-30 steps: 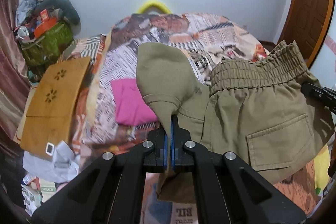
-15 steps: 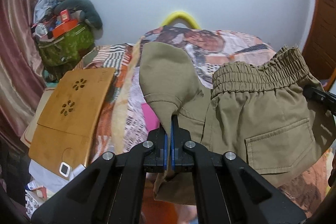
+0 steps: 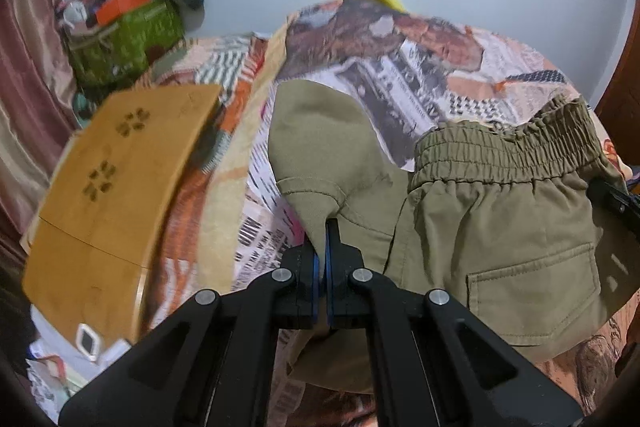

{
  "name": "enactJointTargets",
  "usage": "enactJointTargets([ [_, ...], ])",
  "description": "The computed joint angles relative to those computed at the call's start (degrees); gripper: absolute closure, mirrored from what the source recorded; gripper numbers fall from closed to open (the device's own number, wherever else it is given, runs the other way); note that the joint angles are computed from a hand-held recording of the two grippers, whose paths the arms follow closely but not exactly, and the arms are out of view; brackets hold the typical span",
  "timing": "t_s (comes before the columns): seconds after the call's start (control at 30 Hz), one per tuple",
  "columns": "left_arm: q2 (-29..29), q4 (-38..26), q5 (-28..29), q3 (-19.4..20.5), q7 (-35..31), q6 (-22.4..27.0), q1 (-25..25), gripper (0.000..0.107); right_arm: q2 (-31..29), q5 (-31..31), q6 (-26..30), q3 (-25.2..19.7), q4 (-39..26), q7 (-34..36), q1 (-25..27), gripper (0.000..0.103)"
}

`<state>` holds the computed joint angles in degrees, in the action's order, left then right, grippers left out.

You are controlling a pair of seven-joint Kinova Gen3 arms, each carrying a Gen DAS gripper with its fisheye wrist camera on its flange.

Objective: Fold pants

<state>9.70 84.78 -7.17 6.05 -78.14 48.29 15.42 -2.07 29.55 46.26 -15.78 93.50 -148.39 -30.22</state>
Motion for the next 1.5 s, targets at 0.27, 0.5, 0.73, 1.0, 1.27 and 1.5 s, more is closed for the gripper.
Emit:
enactJointTargets([
  [0.27, 4.1, 1.3, -1.9, -1.9, 1.9, -0.1, 0.7, 0.099, 3.1, -4.6, 0.8, 2.2, 0.8, 2.9, 0.0, 0.093],
  [0.5, 2.5, 2.4, -5.5, -2.2, 2.2, 2.4, 0.3, 0.098, 1.4, -7.7, 2.5, 2.6, 1.7, 2.9, 0.3, 0.086],
  [0.73, -3.4, 3.3, -0.1, -0.8, -1.8, 5.3, -2.7, 0.094, -1.8, -5.5, 7.9, -0.4, 0.0, 0.1, 0.2, 0.069],
  [1.0, -14.3, 2.9, 4.3, 1.1, -5.8, 7.8, -3.0, 0.091, -6.1, 4.5, 15.4, -8.5, -5.2, -5.5, -1.9, 0.063],
  [1.27, -27.0, 0.0, 7.7, 4.4, -8.9, 10.4, -3.0, 0.085, -8.4, 16.4, 24.3, -19.9, -10.9, -12.0, -4.2, 0.063],
  [1.5, -36.2, -2.1, 12.0, 4.2, -9.5, 11.8, -2.7, 0.083, -9.1, 28.7, 34.0, -34.0, -15.1, -17.3, -4.9, 0.063],
])
